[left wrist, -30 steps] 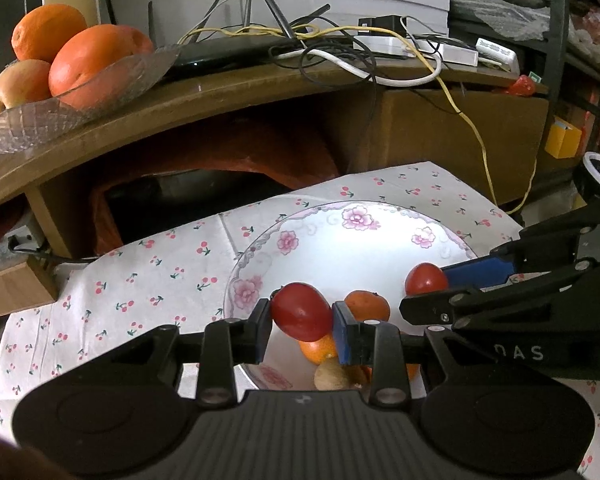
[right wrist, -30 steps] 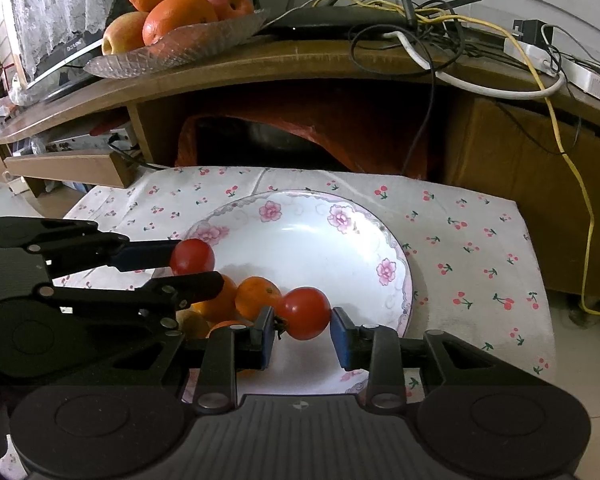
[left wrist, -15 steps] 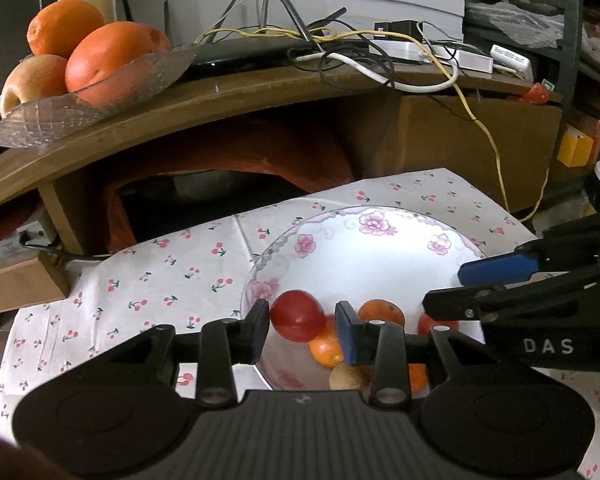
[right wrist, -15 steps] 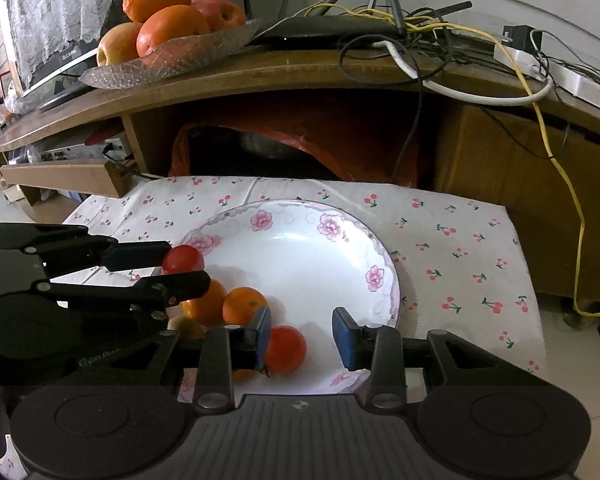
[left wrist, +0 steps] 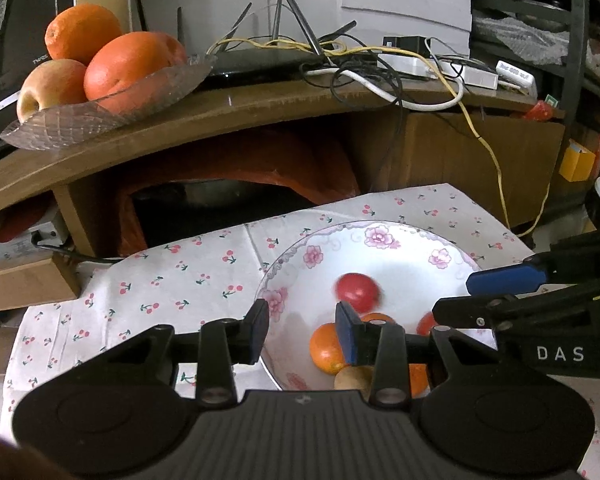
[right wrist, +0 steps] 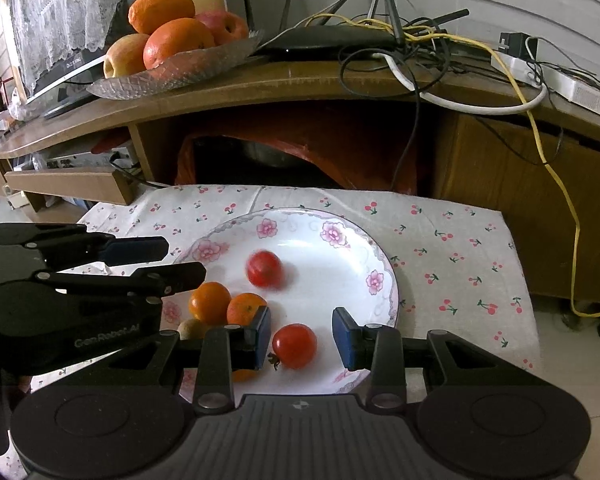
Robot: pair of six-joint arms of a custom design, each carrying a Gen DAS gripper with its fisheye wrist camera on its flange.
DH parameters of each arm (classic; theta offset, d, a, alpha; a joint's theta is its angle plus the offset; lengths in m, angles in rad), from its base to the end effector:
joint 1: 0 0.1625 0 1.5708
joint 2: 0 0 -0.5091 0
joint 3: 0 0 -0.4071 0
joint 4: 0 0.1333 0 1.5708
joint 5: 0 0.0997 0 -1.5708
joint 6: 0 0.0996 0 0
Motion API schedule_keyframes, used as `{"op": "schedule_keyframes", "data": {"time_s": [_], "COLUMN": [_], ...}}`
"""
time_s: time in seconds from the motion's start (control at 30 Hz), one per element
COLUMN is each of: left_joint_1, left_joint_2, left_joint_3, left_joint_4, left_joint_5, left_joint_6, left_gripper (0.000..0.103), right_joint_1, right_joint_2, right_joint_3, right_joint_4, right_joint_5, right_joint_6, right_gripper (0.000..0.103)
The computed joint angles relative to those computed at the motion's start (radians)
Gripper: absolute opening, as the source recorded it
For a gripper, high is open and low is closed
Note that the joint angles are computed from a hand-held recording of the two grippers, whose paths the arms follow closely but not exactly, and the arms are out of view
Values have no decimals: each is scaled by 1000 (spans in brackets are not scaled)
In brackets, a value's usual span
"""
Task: Organize fruits
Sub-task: 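Lower both tomatoes into the bowl and open both grippers, then grasp the large red tomato with the left gripper while the right grasps the brown kiwi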
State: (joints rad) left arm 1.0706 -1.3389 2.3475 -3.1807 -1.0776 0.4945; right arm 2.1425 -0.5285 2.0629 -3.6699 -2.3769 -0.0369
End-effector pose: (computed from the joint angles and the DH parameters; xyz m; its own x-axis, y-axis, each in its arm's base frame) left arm -0.0651 -0.4953 0.2976 -0.6057 0.5084 -0.6121 0.7759 0.5479 -0.3127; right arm 0.3631 -0.4508 0.0075 -0.7738 -0.0760 0.6289 -0.4859 0.7081 -0.5123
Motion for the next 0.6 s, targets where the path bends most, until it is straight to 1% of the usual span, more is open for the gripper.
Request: {"op": "schedule_keyframes", "data": {"time_s": [0.33,0.6], "left_joint_1": [-33,-50], "left_joint_2": [-89,-188], "left_joint_3": [36,68], "left_joint_4": [71,170], "left_joint_5": [-15,-19], "left_joint_6": [-24,-46], "left_gripper": [42,42], "right_joint_1": [40,73], "right_joint_2": [-9,-14], "right_joint_3": [24,47], "right_joint_4": [-1,14], "right_joint_5": [3,12], "right_joint_6": [30,79], "right_gripper": [37,37]}}
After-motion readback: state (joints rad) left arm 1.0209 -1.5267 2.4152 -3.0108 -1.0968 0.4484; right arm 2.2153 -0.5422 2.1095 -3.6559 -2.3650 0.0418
